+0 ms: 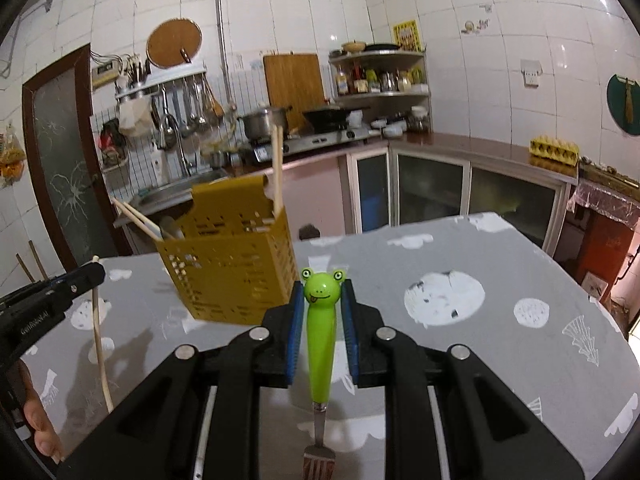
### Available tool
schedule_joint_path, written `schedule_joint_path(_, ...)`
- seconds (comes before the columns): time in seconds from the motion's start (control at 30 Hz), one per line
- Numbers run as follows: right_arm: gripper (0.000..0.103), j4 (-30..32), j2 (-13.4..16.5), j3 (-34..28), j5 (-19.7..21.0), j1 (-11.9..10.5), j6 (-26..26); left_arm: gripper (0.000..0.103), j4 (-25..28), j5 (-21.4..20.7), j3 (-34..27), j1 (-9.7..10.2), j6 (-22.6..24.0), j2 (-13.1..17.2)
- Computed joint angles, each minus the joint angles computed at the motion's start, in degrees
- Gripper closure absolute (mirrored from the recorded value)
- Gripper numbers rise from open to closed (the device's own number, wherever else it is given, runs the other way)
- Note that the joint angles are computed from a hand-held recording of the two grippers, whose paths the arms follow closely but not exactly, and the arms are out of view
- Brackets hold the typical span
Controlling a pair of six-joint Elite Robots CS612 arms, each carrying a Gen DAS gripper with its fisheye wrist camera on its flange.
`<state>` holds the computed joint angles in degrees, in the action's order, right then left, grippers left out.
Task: Organize utensils
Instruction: 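Lift the chopstick and fork and carry them over the yellow holder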
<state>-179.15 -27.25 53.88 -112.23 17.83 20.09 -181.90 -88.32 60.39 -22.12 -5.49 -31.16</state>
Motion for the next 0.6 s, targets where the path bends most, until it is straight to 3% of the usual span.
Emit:
schedule_joint_path(0.17,0.084,-2.58,0.59,-1.00,-1.39,0.64,-2.56,0.098,-5.43,-0.07,1.23,0.57,0.40,-0.08)
schedule_joint_path(0.6,0.084,-4.74,1.60,-3.20,-2.34,1.12,-5.82,0.098,-9.87,-0.86,0.15,1.09,0.24,0.61)
